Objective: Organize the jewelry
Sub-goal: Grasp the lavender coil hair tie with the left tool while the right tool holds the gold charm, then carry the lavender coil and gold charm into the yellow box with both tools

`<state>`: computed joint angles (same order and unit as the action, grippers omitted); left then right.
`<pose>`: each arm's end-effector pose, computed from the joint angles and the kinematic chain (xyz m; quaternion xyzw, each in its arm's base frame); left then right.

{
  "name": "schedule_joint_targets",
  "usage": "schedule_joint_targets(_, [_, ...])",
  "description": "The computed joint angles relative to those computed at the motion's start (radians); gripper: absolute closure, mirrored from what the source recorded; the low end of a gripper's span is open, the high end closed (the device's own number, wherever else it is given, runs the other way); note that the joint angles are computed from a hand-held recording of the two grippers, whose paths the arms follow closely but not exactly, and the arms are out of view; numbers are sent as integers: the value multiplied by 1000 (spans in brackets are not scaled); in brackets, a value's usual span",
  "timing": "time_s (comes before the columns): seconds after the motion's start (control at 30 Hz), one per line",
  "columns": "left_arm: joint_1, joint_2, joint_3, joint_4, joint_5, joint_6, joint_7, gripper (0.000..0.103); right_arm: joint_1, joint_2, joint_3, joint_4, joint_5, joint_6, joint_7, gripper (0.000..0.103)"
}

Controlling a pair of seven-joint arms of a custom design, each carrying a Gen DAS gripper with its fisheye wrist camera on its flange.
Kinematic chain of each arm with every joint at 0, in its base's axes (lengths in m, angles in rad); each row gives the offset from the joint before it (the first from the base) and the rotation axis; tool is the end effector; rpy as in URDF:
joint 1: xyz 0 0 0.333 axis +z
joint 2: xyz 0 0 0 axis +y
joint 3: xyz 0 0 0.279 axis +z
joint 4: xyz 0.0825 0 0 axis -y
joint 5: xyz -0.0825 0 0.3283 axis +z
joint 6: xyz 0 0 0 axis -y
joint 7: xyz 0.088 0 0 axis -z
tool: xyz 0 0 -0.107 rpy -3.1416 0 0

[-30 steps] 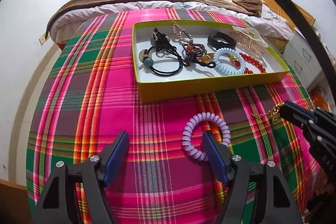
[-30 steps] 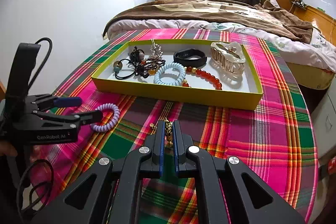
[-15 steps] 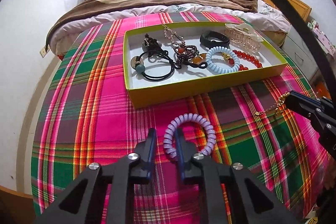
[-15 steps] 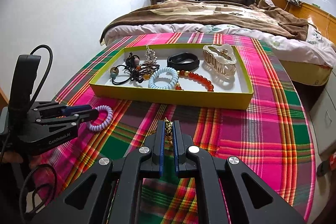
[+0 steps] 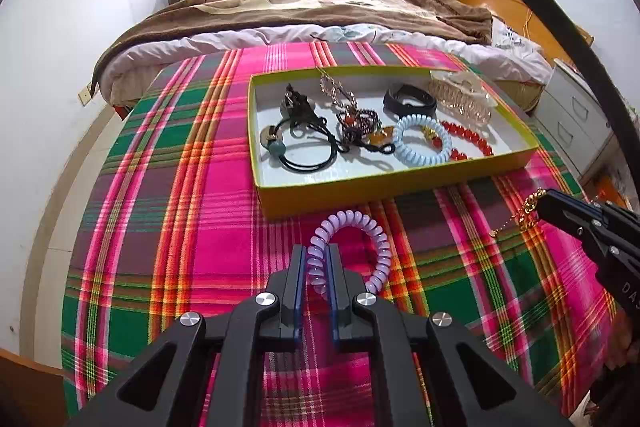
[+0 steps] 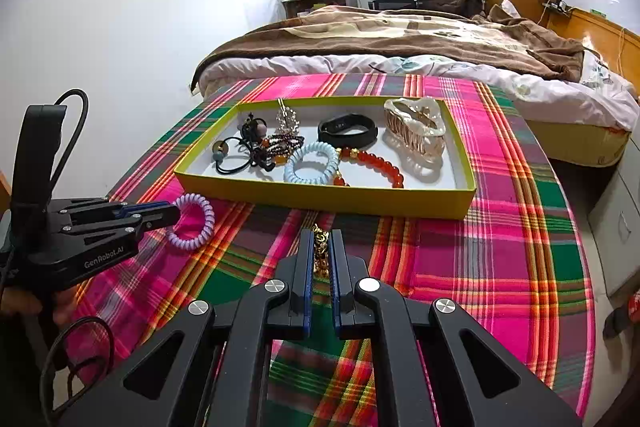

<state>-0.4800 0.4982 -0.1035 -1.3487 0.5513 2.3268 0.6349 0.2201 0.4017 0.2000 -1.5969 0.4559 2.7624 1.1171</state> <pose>0.5742 -0.3495 0.4776 -0.7015 0.6387 -0.2260 0.2211 0.6118 0.2293 0.4789 -0.7778 0.4785 -0.1285 0.3866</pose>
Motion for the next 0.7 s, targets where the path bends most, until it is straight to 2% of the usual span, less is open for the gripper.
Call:
schedule_joint_targets(0.37, [12, -56, 2, -38, 31, 48, -33, 94, -3, -10, 7, 19, 12, 27, -9, 96])
schedule_joint_targets(0.7, [27, -48, 5, 33, 31, 41, -17, 94, -4, 26, 4, 124, 0, 13, -4, 96])
